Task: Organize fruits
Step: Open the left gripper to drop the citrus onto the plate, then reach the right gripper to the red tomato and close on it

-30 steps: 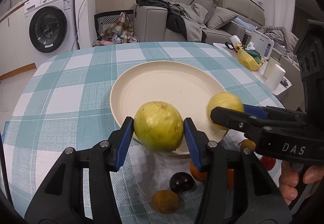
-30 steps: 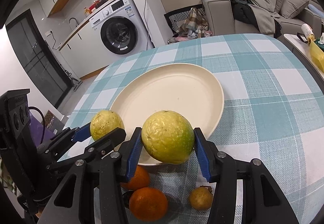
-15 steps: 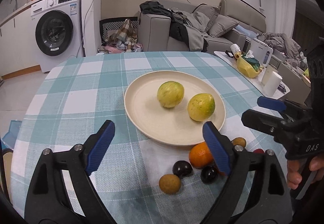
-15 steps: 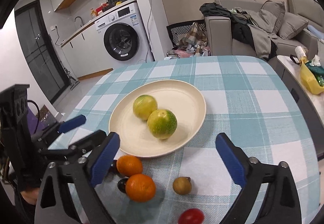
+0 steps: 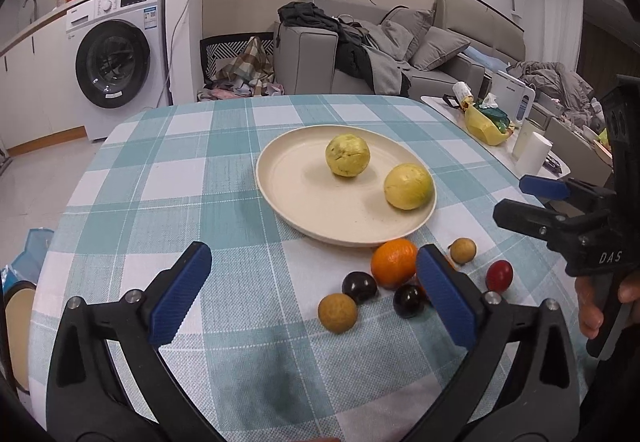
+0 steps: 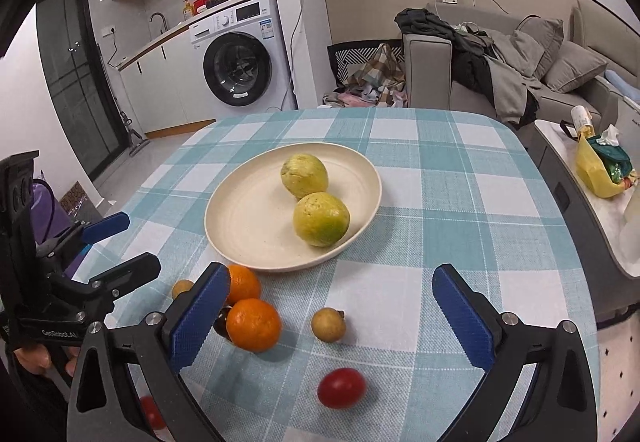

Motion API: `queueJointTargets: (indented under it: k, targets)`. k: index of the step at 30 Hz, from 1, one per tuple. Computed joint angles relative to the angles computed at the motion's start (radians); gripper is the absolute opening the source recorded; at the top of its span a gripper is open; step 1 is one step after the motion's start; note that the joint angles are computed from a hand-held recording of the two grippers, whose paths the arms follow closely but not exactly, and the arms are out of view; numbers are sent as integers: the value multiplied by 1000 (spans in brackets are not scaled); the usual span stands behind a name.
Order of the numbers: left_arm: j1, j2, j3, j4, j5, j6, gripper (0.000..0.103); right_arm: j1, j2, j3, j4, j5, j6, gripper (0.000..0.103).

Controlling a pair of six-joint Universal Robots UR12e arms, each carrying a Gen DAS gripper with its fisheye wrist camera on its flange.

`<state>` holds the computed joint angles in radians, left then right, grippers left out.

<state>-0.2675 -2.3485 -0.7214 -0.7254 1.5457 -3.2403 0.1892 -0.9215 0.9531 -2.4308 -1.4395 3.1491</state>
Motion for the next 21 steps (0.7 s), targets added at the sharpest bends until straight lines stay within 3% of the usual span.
queueJointTargets:
  k: [7, 10, 21]
  targets:
    - [-5, 17, -44, 42, 37, 6, 102, -6, -21, 40, 6, 0, -18, 103]
    - [-4, 18, -50, 44, 15, 24, 102, -9, -26, 49, 23, 7, -28, 103]
    - [-5, 9, -32, -19, -12, 68, 102, -11, -33, 45, 127, 14, -120, 103]
